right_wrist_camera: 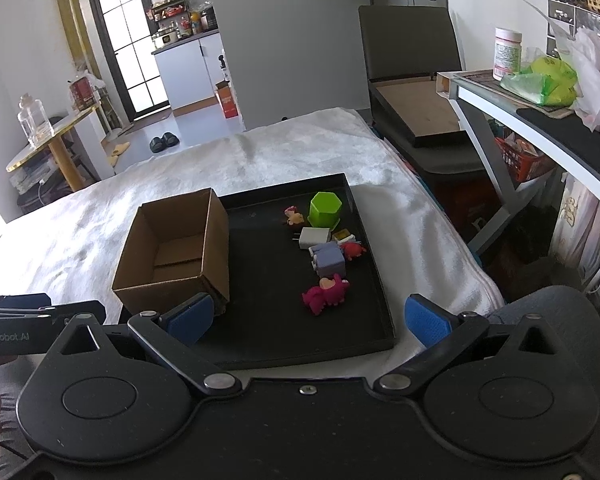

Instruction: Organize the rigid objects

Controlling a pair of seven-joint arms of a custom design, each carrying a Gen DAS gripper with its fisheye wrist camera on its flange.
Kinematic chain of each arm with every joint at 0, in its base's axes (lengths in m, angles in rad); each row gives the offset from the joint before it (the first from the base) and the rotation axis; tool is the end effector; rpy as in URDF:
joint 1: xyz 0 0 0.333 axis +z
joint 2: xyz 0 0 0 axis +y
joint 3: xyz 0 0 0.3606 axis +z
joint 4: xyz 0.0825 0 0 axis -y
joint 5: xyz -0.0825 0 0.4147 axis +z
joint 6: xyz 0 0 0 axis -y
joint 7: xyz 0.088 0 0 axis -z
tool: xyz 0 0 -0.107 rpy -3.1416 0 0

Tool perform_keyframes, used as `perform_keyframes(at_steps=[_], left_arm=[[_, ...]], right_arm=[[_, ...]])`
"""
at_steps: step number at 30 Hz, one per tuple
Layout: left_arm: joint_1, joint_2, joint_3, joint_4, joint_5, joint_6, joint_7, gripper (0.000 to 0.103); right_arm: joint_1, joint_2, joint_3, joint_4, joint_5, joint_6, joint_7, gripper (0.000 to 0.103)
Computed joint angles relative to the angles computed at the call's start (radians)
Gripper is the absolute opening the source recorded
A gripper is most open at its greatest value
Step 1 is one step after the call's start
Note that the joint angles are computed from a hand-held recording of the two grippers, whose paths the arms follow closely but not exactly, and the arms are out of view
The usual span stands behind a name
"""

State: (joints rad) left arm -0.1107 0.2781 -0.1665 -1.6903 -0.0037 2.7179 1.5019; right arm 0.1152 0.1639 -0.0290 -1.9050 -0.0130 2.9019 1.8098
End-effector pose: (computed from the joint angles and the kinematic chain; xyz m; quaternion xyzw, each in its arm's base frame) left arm 0.7053 -0.1852 0.5566 -0.5952 0.7142 -0.3131 0.1939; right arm 0.6796 0.0608 0.5428 -0.6002 0.6900 -0.2409 0.3251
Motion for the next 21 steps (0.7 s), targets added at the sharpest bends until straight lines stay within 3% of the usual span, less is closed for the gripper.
perform_keyframes(at_steps=[21], left_arm=[[0.008, -0.031, 0.007, -0.028, 0.006, 0.005, -0.005, 0.096]], right_arm=[[-0.001, -0.006, 0.014, 0.01, 0.026, -0.016, -0.049, 0.103]])
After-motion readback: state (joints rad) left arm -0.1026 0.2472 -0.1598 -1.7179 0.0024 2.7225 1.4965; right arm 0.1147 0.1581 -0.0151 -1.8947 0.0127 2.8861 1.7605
